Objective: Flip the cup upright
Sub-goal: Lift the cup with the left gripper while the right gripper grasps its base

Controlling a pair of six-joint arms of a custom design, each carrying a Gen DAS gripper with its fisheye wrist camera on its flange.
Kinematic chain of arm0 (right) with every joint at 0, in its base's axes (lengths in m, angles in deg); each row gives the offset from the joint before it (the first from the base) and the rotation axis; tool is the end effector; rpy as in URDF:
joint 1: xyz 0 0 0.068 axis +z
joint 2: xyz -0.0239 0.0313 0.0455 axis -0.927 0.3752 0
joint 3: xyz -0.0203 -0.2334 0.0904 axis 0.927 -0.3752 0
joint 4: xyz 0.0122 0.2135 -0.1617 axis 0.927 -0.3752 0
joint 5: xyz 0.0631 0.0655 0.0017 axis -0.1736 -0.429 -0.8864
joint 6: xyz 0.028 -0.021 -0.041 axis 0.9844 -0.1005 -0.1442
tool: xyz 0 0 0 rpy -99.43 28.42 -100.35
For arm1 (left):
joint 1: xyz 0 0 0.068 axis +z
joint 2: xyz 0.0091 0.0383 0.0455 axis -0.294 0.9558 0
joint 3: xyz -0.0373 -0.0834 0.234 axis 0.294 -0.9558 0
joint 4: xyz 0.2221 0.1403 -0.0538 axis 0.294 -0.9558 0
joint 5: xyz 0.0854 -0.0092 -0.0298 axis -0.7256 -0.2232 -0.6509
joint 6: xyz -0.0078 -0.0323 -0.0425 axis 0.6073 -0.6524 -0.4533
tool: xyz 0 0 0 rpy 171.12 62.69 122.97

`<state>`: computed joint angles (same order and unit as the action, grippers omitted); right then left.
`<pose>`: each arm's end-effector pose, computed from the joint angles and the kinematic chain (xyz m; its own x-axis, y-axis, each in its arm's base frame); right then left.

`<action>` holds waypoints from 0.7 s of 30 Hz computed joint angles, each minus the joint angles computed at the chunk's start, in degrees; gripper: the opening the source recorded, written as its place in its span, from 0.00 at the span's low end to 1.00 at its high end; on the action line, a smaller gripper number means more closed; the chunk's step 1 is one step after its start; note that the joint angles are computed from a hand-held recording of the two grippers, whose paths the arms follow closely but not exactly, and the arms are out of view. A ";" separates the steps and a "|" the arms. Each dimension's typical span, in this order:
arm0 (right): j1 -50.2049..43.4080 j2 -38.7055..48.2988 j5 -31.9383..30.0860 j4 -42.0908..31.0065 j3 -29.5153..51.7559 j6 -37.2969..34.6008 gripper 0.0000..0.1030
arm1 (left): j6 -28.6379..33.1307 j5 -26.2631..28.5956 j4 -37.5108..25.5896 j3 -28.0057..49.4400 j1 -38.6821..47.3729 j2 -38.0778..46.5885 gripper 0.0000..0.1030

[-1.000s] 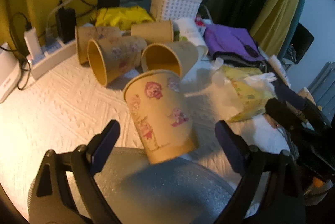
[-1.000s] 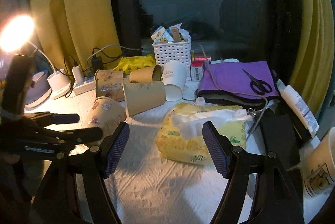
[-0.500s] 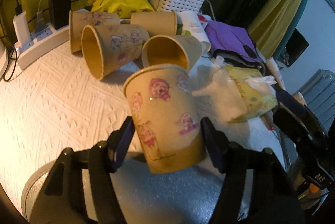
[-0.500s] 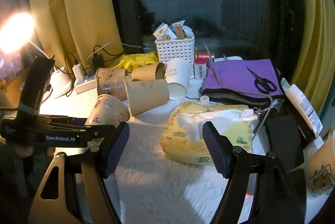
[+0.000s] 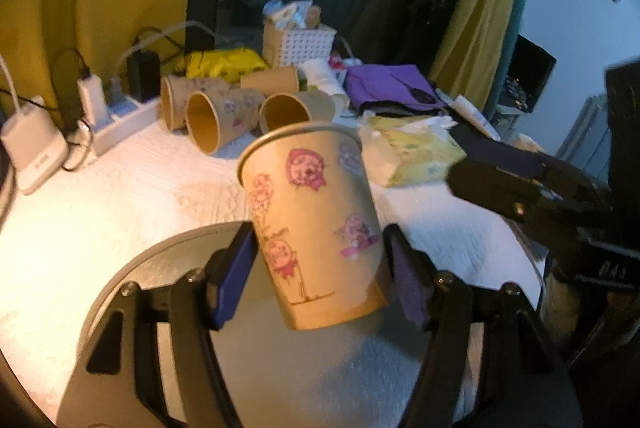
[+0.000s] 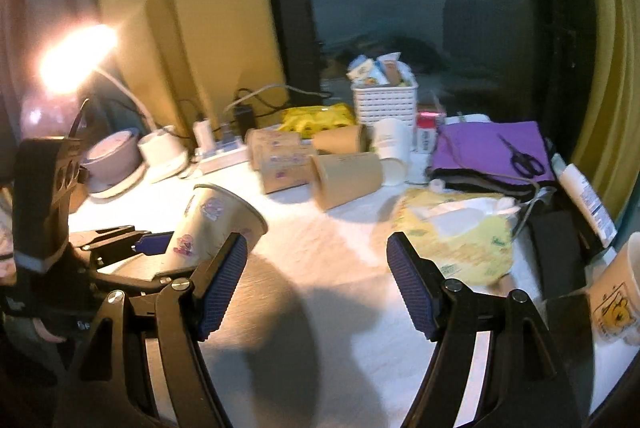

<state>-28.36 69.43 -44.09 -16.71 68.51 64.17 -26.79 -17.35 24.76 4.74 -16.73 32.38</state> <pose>0.2419 0.1786 0.1152 -0.6291 0.0416 -0.7762 -0.0038 0.9984 0.0566 0.3571 -0.0186 0.0968 -0.6128 0.2842 -0.7373 0.6128 0.7600 -0.2164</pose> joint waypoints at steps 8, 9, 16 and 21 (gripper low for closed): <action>9.06 -1.74 -0.21 -3.41 1.34 7.07 0.73 | 7.33 3.45 9.73 -18.01 6.35 -12.81 0.64; 10.14 -1.81 -0.47 -3.63 1.47 8.08 0.73 | 8.65 4.38 10.94 -20.58 7.73 -14.71 0.64; 16.07 -1.03 -5.00 -1.23 1.50 14.42 0.73 | 17.34 11.18 12.40 -30.62 16.70 -21.89 0.64; 18.99 0.33 -9.96 3.64 0.21 19.55 0.73 | 24.31 19.11 8.68 -34.11 24.65 -24.28 0.64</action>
